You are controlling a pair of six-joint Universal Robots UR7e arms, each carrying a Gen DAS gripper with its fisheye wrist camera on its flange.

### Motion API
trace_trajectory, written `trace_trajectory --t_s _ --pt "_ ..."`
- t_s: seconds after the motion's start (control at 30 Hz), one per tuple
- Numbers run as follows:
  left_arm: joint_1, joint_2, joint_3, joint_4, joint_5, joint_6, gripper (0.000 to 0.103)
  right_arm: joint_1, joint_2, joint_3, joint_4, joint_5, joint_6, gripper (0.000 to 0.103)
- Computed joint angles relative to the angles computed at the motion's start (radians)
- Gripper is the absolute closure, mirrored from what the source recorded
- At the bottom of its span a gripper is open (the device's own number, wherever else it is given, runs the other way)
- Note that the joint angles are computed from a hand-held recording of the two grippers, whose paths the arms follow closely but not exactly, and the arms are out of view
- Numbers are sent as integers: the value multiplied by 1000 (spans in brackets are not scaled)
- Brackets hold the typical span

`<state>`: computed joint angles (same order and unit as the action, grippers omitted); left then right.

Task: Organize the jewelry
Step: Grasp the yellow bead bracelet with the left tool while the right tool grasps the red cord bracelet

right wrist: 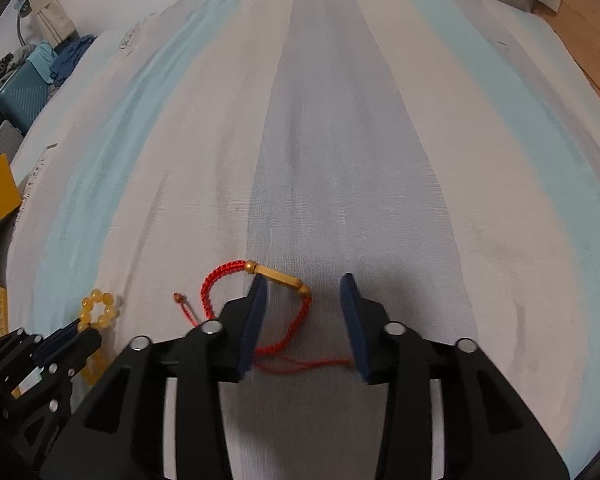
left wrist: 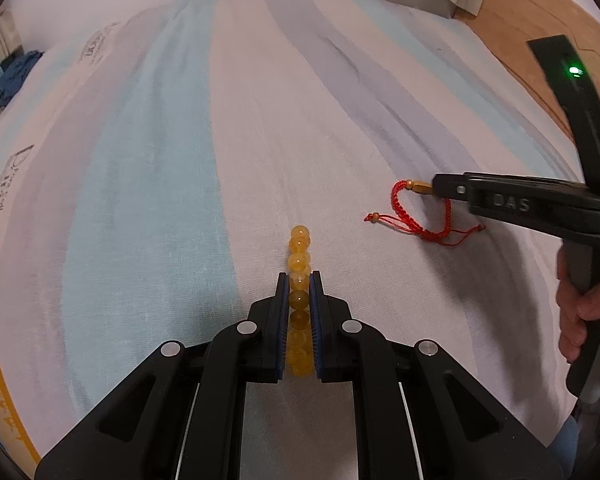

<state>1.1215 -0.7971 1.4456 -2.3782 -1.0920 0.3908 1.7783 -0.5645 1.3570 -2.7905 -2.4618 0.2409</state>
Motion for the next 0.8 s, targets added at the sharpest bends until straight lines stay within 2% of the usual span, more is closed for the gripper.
trace_trajectory --t_s 0.23,0.3,0.33,0.4,0.5,0.8 --pt "8 15 -18 6 1 3 94 -23 36 -49 36 2 -20 60" --pt "10 18 -19 5 1 2 94 -23 41 -54 33 -6 -39 69" --pt "10 20 -22 6 0 0 94 -22 41 -54 28 -13 -48 79" --pt "7 19 -14 0 0 -4 94 -22 35 -44 23 -8 -53 91" --pt "5 14 -8 -3 -3 -6 94 -23 24 -29 9 -1 -62 96" --pt "-5 -8 0 -1 -6 -3 94 6 -16 41 -40 -7 -46 97"
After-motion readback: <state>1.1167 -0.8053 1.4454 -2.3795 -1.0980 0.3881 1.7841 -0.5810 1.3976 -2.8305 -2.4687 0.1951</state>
